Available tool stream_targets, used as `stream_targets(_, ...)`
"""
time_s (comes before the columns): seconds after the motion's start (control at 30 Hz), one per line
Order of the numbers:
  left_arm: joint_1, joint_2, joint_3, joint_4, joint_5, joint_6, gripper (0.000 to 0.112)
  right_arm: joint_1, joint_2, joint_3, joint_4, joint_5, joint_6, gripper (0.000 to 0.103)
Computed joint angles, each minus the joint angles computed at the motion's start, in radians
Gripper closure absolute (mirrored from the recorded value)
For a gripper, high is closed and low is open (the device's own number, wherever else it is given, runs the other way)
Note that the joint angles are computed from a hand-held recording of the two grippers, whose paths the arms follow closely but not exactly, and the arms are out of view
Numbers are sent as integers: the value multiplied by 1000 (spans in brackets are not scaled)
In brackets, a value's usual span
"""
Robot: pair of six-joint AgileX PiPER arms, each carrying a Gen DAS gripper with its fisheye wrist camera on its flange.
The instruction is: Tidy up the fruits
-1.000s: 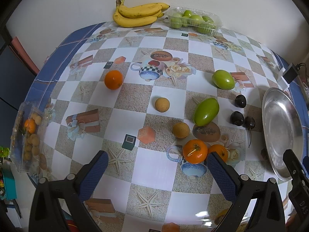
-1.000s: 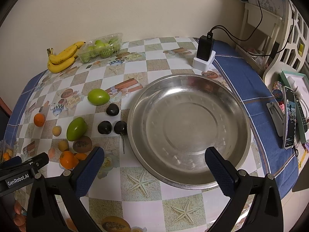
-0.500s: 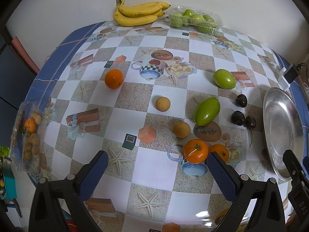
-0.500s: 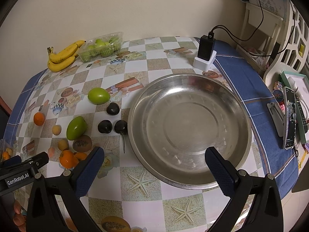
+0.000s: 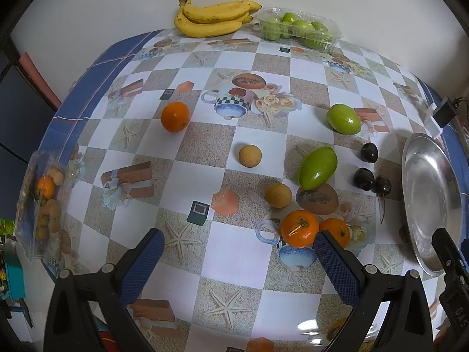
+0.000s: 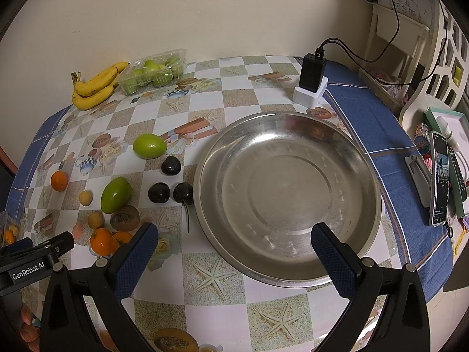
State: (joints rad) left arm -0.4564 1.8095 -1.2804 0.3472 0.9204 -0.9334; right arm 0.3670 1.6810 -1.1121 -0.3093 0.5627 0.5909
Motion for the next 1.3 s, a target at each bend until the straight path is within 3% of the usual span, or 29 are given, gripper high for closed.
stream_targets(0.6, 64, 9, 8, -93, -21, 28, 9, -3, 32, -37, 81, 16, -73, 0)
stream_targets(0.87, 87, 18, 12, -52, -33, -8, 9, 7, 71, -73, 115, 30, -113, 0)
stream_targets(1.3, 163, -29, 83, -59, -187, -58, 9, 66, 162, -184, 238, 25, -279, 0)
